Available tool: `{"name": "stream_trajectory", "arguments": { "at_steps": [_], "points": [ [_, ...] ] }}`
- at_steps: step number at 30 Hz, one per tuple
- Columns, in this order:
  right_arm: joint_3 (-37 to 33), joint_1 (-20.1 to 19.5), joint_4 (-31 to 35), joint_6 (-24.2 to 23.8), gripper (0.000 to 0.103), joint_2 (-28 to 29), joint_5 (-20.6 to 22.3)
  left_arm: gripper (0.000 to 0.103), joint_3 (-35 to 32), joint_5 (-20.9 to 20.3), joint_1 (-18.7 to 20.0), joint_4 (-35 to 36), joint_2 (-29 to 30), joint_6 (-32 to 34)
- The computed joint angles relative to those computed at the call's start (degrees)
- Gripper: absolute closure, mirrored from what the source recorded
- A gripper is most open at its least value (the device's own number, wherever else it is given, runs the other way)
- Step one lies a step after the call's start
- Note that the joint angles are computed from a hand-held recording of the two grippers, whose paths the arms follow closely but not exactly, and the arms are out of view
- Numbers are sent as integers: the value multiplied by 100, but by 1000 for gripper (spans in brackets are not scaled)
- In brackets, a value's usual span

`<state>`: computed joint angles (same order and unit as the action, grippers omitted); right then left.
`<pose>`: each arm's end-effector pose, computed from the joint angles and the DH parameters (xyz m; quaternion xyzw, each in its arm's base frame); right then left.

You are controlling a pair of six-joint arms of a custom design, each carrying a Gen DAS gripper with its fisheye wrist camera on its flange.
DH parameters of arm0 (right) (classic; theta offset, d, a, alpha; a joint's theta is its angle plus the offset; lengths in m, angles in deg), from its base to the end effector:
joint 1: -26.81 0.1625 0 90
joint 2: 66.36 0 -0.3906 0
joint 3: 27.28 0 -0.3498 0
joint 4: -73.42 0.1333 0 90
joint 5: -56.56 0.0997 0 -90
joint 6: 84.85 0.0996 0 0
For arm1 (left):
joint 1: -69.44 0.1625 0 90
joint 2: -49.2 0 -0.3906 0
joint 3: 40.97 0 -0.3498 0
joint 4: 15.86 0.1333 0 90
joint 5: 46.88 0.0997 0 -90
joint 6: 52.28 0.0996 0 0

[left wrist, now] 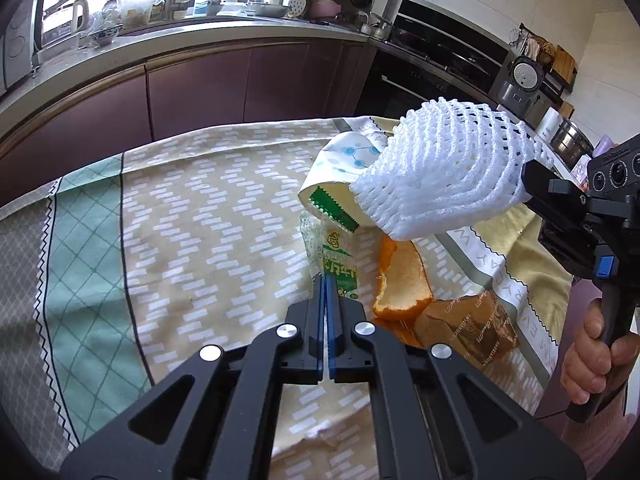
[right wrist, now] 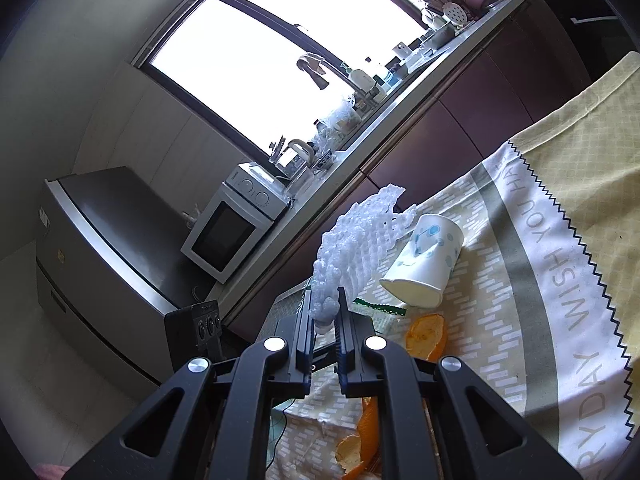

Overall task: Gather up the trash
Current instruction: 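Grasp the green-printed snack packet with the left tool while the right grasps the white foam net, then carry the snack packet and foam net with both tools over the blue bin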

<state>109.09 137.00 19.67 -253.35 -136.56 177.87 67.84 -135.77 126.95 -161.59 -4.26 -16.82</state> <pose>0.1923 -0.2866 0.0944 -0.1117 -0.7612 0.6377 0.0376 -0.1716 -0.5212 0.0896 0.5588 0.8293 -0.0031 0.0098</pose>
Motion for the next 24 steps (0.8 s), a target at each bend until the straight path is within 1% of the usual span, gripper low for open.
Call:
{"name": "stream_trajectory", "arguments": {
  "at_steps": [4, 7, 12, 15, 24],
  "points": [
    [-332, 168, 245, -61, 94, 214, -19, 102, -40, -116, 249, 158, -363, 54],
    [-621, 228, 476, -86, 94, 420, -150, 102, -137, -163, 475, 321, -619, 94],
    [-1195, 252, 960, -94, 94, 833, -514, 102, -417, -151, 927, 627, -1007, 208],
    [-1643, 239, 1346, -98, 94, 1130, -807, 102, -627, -63, 1209, 767, -1199, 286],
    [-3360, 188, 2798, -159, 94, 2175, -1642, 102, -1546, 185, 1997, 1123, -1396, 394]
  ]
}}
